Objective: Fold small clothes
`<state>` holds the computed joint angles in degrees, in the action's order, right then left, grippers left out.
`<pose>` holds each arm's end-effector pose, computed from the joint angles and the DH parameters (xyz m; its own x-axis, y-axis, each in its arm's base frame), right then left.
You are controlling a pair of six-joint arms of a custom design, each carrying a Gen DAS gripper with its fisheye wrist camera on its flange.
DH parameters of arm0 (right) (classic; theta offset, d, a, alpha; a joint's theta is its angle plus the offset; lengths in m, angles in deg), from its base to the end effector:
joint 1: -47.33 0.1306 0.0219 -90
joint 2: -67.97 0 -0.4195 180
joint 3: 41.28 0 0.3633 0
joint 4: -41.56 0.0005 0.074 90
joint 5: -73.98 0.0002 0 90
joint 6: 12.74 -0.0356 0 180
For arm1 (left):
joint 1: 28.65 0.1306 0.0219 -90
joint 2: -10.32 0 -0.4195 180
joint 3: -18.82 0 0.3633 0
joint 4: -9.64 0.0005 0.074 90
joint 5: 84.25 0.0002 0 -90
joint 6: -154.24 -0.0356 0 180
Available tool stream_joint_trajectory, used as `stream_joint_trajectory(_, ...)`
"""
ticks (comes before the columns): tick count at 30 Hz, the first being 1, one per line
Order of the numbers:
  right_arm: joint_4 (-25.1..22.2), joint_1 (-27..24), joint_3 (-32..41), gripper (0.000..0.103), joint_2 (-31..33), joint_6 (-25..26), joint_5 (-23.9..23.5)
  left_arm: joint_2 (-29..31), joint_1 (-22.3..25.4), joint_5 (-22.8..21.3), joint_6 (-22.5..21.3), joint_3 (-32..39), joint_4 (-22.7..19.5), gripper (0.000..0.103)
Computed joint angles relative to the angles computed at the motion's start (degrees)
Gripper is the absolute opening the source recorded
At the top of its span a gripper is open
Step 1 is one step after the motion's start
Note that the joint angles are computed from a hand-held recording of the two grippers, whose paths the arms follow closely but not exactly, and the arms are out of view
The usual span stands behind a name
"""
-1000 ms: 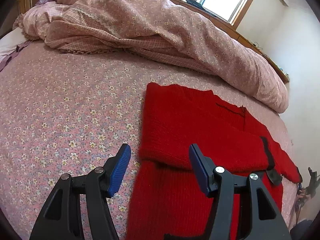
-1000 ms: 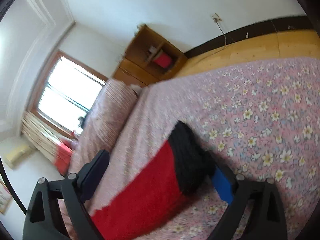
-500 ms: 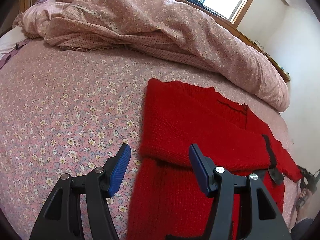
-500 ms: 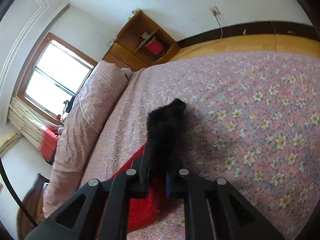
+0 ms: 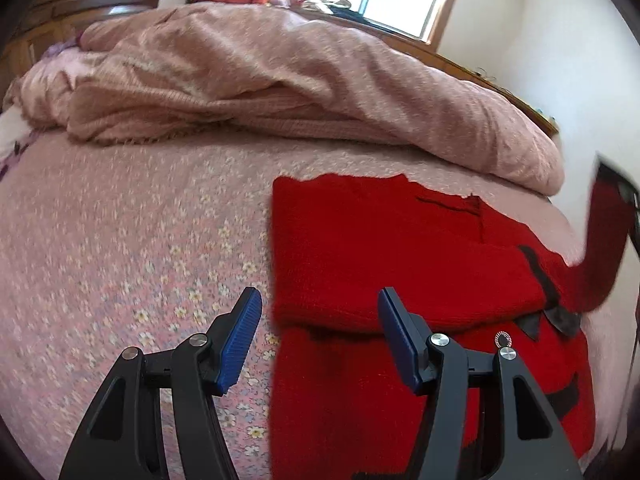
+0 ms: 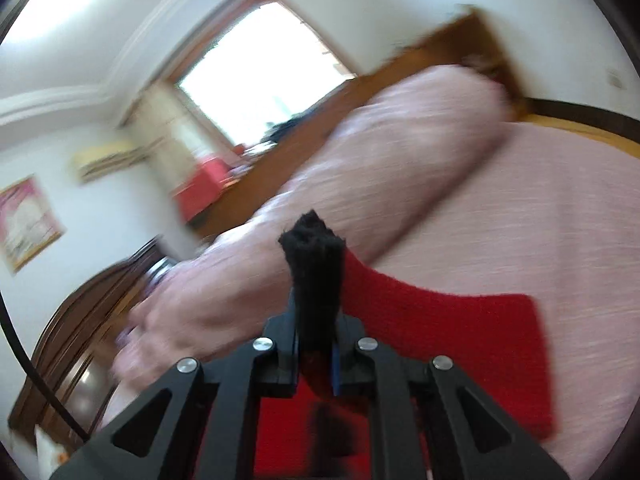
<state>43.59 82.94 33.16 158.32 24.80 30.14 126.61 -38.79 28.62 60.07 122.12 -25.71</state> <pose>0.3970 0.2521 0.4266 0.0128 0.6847 -0.7287 0.2558 0.7023 0.6643 0.6201 -0.1255 0.3451 -0.7032 0.1938 -0.6841 0.4689 0.8497 -0.2413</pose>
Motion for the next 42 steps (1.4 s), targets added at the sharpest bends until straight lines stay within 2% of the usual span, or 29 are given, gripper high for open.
stream_joint_trajectory(2,5.0,1.6,9.2,0.011,8.3,5.9,-3.8,0.1,0.8,2.0,0.4,0.8,-1.1,0.054)
stream_joint_trajectory(4,10.2,2.8,15.7,0.011,15.2,9.1,-6.5,0.4,1.6,3.5,2.4,1.7,-2.3,0.054)
stream_joint_trajectory(6,10.3,3.1,24.3,0.011,22.9,9.5,-11.1,1.0,2.0,4.5,3.3,2.6,-3.5,0.054)
stream_joint_trajectory(9,0.3,3.4,38.7,0.011,33.5,6.3,-17.2,1.3,2.5,3.8,5.2,2.8,-3.0,0.054)
stream_joint_trajectory(11,-7.8,3.5,46.1,0.011,38.7,4.8,-18.6,2.0,2.8,4.3,6.0,4.2,-4.8,0.054)
stream_joint_trajectory(15,-12.9,3.7,50.3,0.012,42.9,2.7,-21.6,2.6,3.1,5.8,7.1,5.8,-5.3,0.054)
stream_joint_trajectory(18,-16.6,3.7,49.8,0.013,43.0,5.1,-23.1,2.8,3.2,5.2,7.2,6.0,-5.0,0.054)
stream_joint_trajectory(20,-20.1,3.9,52.5,0.013,44.2,7.4,-23.3,3.1,3.3,5.0,7.5,6.2,-5.5,0.054)
stream_joint_trajectory(22,-23.2,4.2,55.1,0.020,45.4,8.8,-23.6,3.7,3.2,4.6,7.5,6.9,-6.3,0.054)
stream_joint_trajectory(24,-28.1,4.1,58.3,0.049,46.7,8.6,-25.0,4.1,3.0,4.2,7.2,7.0,-6.8,0.054)
stream_joint_trajectory(25,-30.3,4.2,59.3,0.053,47.0,7.9,-25.0,4.3,3.0,4.0,7.0,7.1,-7.1,0.054)
stream_joint_trajectory(27,-30.5,4.3,57.4,0.055,45.7,6.5,-25.1,4.5,2.8,3.9,6.5,7.3,-7.6,0.054)
stream_joint_trajectory(30,-26.2,4.6,47.4,0.060,39.5,5.3,-25.7,4.3,2.4,3.7,5.7,6.8,-7.1,0.054)
stream_joint_trajectory(32,-25.1,5.3,39.5,0.063,34.0,5.6,-22.0,4.3,2.0,3.0,4.9,6.5,-6.9,0.054)
stream_joint_trajectory(33,-26.2,5.6,35.8,0.066,31.2,5.5,-19.0,4.3,1.8,2.7,4.5,6.4,-6.8,0.054)
stream_joint_trajectory(34,-29.3,5.9,31.8,0.067,27.9,4.9,-14.2,4.3,1.7,2.4,4.1,6.3,-6.8,0.054)
stream_joint_trajectory(35,-32.2,5.9,30.5,0.067,26.7,4.0,-11.3,4.3,1.5,2.2,3.7,6.1,-6.8,0.054)
stream_joint_trajectory(37,-43.2,5.6,27.1,0.067,23.5,-3.8,-2.4,4.3,1.1,1.5,3.1,5.6,-6.4,0.054)
stream_joint_trajectory(38,-46.1,5.2,24.9,0.067,22.1,-7.6,0.0,4.3,0.9,0.9,2.9,5.4,-6.2,0.054)
stream_joint_trajectory(39,-46.1,4.7,21.4,0.067,20.1,-10.5,1.8,4.4,0.7,0.3,2.8,5.1,-6.0,0.054)
stream_joint_trajectory(40,-44.1,4.1,18.7,0.067,18.6,-11.5,2.1,4.4,0.6,-0.2,2.9,4.9,-5.8,0.054)
stream_joint_trajectory(42,-38.1,2.4,13.8,0.067,16.3,-11.9,-0.5,4.8,0.3,-0.9,3.2,4.7,-5.8,0.054)
